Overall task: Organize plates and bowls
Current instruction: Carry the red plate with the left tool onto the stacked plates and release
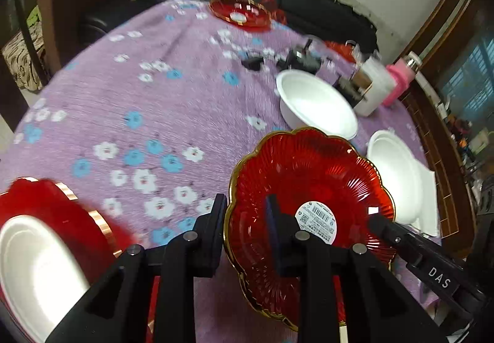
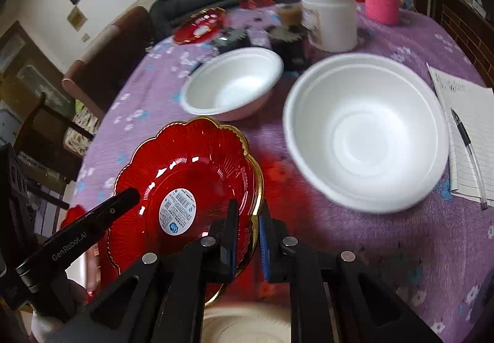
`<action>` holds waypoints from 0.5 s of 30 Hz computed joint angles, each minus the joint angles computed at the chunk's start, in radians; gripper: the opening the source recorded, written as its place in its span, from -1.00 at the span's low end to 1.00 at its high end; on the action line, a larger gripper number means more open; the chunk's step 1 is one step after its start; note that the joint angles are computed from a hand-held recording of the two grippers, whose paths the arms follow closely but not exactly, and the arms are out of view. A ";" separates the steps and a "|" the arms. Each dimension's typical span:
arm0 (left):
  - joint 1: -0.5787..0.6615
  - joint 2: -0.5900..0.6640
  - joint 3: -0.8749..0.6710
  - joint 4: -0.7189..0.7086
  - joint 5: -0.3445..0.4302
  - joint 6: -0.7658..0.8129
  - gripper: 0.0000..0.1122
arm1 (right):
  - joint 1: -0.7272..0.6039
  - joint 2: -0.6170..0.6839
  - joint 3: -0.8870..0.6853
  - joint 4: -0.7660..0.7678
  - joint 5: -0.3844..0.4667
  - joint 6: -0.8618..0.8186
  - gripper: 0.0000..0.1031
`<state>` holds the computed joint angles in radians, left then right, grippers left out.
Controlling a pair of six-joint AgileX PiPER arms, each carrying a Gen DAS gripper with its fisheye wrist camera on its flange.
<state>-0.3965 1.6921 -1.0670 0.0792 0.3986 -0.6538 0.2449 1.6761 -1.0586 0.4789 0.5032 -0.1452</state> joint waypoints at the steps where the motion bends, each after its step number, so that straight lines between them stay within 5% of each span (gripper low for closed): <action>1: 0.007 -0.050 0.040 0.018 -0.008 -0.014 -0.57 | 0.015 -0.016 0.006 -0.005 0.000 0.010 -0.75; 10: 0.156 -0.426 0.343 0.054 -0.012 0.005 -0.57 | 0.288 -0.082 -0.003 -0.166 -0.027 0.255 -0.74; 15: 0.325 -0.556 0.447 -0.094 0.012 0.231 -0.56 | 0.426 -0.019 -0.057 -0.223 -0.047 0.363 -0.74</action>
